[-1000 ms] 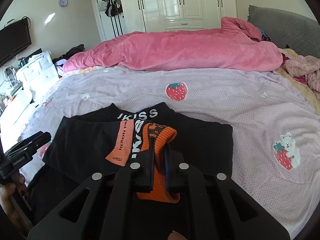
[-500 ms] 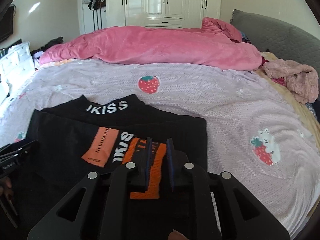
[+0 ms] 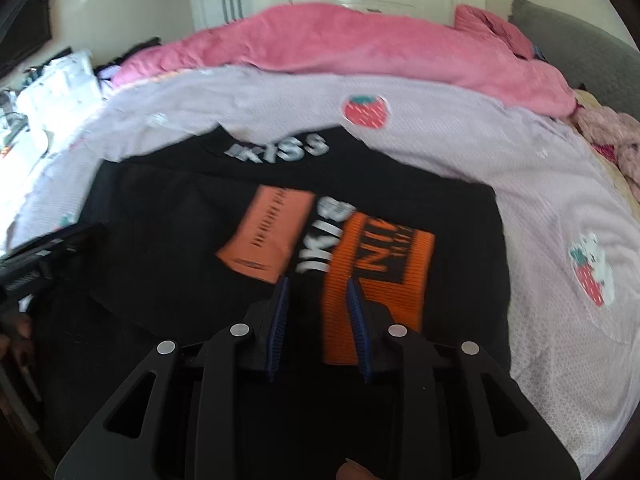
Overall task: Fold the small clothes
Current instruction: 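Grasp the cuff with the right tool while the left tool releases it, then lay the cuff flat on the shirt and open the right tool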
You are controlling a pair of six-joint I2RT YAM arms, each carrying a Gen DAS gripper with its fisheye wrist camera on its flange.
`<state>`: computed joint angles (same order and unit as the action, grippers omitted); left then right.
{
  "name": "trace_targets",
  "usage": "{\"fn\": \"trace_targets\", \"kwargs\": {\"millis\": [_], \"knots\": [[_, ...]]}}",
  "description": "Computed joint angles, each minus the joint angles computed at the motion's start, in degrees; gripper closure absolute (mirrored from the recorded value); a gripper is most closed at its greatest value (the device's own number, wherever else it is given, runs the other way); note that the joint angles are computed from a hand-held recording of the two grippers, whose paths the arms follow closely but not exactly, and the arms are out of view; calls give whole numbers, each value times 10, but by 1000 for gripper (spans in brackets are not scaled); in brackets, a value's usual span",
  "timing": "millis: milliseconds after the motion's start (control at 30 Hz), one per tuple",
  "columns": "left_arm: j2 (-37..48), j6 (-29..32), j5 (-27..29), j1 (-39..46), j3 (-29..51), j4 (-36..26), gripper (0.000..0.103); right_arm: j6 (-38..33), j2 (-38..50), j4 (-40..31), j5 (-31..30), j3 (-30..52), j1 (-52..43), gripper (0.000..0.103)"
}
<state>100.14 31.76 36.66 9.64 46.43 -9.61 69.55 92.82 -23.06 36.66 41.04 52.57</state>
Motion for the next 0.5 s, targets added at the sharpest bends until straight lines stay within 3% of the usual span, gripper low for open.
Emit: {"fn": "trace_targets", "kwargs": {"millis": [100, 500], "knots": [[-2, -1, -2, -1, -2, 2, 51, 8, -24, 35, -7, -34, -2, 72], [-9, -3, -3, -1, -4, -2, 51, 61, -64, -9, 43, -38, 52, 57]]}}
